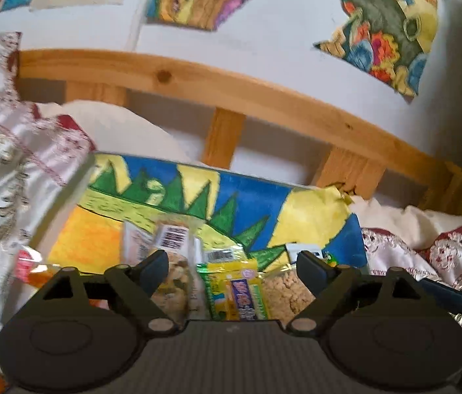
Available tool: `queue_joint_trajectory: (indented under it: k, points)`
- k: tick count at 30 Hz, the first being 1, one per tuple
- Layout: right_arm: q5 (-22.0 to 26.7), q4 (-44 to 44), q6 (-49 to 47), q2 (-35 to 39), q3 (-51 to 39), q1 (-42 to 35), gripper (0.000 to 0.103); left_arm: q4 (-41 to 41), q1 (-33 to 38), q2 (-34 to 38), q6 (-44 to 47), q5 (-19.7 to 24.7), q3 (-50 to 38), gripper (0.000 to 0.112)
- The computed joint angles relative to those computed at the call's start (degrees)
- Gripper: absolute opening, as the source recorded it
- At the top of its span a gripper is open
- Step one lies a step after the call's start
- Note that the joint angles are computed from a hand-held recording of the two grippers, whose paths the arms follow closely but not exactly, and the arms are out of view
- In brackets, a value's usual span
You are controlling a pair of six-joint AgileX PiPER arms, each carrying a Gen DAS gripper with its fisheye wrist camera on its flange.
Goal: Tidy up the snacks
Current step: 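Lower the wafer pack and green stick into the tray and open both tools, then withdraw both tools from the tray back toward the gold pouch and orange ball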
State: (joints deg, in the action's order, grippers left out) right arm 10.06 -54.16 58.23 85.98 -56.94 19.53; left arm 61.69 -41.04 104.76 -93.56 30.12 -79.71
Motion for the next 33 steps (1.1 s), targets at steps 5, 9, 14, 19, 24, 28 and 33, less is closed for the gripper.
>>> queue_joint_trajectory:
  k: [5, 9, 14, 19, 24, 28, 33]
  points:
    - [3.49, -9.08, 7.22, -4.64, 1.54, 3.31, 0.088, 4.83, -1.38, -6.39, -4.97, 4.16, 4.9, 0.1]
    - [6.69, -13.13, 11.0, -9.42, 3.37, 6.6, 0.1, 7.87, -2.7, -11.85, -5.58, 8.08, 8.58, 0.102]
    - [13.42, -13.94, 11.41, -15.51, 5.09, 12.96, 0.102, 9.49, -5.75, -20.04, -4.63, 12.67, 14.84, 0.102]
    - [22.64, -12.85, 11.06, -20.22, 6.45, 21.39, 0.102, 10.26, -12.31, -27.06, -2.83, 20.19, 20.9, 0.102]
    - [32.93, -12.18, 12.96, -23.65, 7.65, 31.34, 0.102, 5.88, -18.74, -32.66, 0.58, 25.81, 25.27, 0.102]
    - [39.94, -10.93, 13.89, -25.54, 8.55, 38.54, 0.102, 3.41, -23.13, -35.06, 2.04, 29.74, 27.28, 0.102]
    - [44.46, -8.77, 12.55, -27.55, 9.89, 43.38, 0.102, -0.17, -26.86, -36.65, 2.6, 33.65, 28.82, 0.102]
